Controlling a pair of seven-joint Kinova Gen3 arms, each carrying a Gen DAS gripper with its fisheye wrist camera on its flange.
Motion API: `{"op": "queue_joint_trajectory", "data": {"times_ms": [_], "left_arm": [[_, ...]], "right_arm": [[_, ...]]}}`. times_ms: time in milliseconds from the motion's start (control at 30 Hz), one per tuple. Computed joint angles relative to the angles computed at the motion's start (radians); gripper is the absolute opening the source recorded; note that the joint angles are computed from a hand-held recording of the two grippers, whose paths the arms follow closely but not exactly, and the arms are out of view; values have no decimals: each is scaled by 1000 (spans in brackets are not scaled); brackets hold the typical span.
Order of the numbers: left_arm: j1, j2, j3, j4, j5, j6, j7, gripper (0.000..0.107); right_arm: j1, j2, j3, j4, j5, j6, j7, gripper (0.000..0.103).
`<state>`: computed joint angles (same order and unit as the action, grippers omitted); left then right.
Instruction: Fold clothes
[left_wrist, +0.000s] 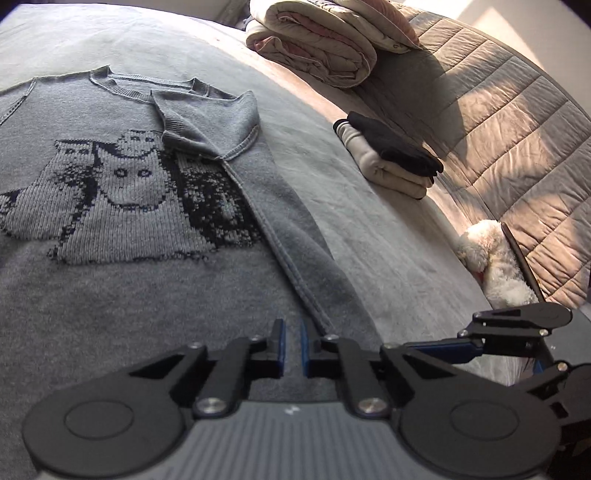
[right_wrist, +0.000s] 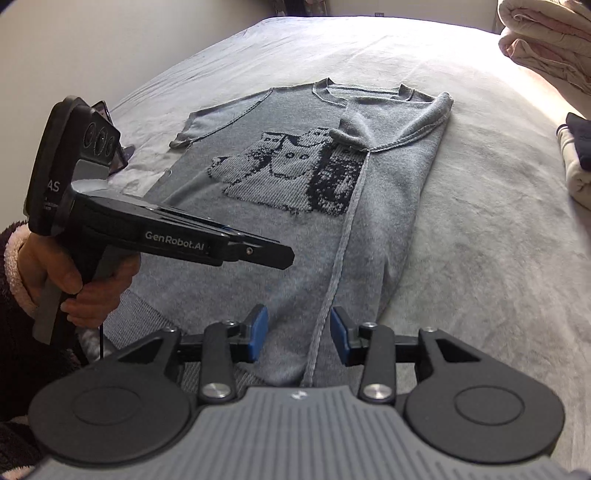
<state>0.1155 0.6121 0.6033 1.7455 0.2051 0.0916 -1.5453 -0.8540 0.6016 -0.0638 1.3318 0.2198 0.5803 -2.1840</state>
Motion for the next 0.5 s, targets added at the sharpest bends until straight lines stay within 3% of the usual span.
{"op": "queue_joint_trajectory", "data": {"times_ms": [167, 267, 400, 500], "left_arm": [[25, 13, 14, 51, -56, -84, -13, 2], [12, 31, 53, 68, -113, -126, -9, 3], [41, 46, 38, 66, -168, -153, 17, 3], [44, 58, 38, 60, -201, -167, 43, 3]], "right_arm": [[-141, 2, 88, 43, 104, 27, -171, 37], [-216, 35, 129, 15, 181, 108, -267, 30], [-228, 31, 134, 54, 240, 93, -402, 19], [-203, 1, 117, 107, 236, 34, -484, 19]]}}
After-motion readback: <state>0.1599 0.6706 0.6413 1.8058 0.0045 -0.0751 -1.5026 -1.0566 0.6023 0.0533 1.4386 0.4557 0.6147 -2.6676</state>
